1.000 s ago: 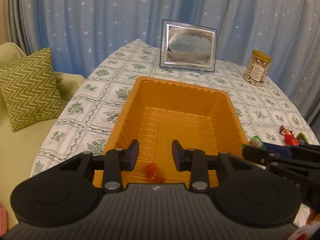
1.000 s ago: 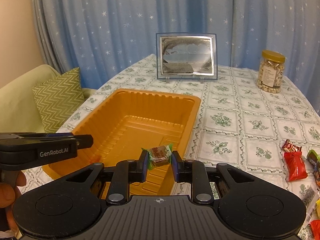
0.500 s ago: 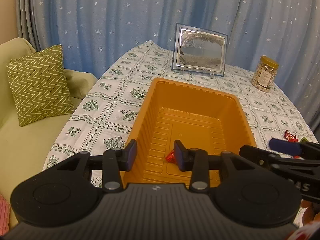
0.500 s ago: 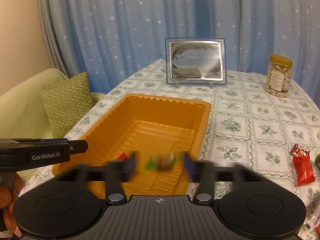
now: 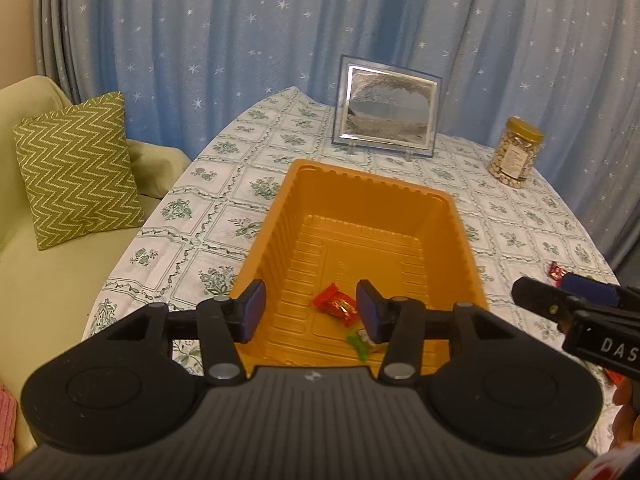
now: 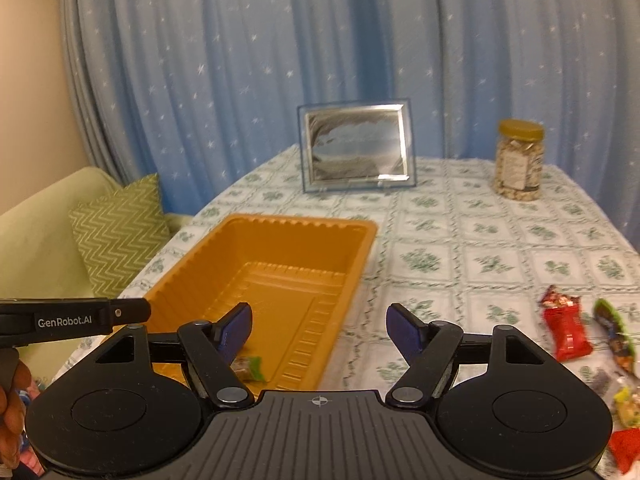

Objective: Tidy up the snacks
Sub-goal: 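Move both open grippers back over the remaining snack pile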

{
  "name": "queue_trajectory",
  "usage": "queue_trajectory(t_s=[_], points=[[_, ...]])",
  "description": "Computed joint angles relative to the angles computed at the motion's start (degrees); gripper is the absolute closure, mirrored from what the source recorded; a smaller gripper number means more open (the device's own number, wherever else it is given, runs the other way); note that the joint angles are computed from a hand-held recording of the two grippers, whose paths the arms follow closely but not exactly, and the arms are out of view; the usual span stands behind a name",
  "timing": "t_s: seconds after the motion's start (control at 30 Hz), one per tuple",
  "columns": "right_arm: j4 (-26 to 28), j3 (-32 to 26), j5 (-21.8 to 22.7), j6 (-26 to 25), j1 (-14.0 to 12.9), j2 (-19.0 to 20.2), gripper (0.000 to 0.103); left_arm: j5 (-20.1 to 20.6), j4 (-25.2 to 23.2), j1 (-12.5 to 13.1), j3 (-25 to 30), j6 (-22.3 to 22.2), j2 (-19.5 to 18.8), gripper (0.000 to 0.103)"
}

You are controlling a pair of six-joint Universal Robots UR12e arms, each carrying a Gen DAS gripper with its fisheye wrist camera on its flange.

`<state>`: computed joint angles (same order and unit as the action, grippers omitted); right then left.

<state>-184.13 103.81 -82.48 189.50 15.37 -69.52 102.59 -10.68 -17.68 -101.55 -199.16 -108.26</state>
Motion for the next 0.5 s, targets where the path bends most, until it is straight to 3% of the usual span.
queue_trajectory(t_s=[0.27, 0.5], points=[[0.1, 5.8, -5.1, 3.7, -0.8, -5.6, 0.029, -0.3, 0.6, -2.8, 0.1, 1.6, 1.3, 0.042], [2.2, 11.5, -10.5, 8.1, -3.1, -11.1, 0.029, -2.6, 0.5, -5.8, 0.7, 2.1, 1.5, 0.030]])
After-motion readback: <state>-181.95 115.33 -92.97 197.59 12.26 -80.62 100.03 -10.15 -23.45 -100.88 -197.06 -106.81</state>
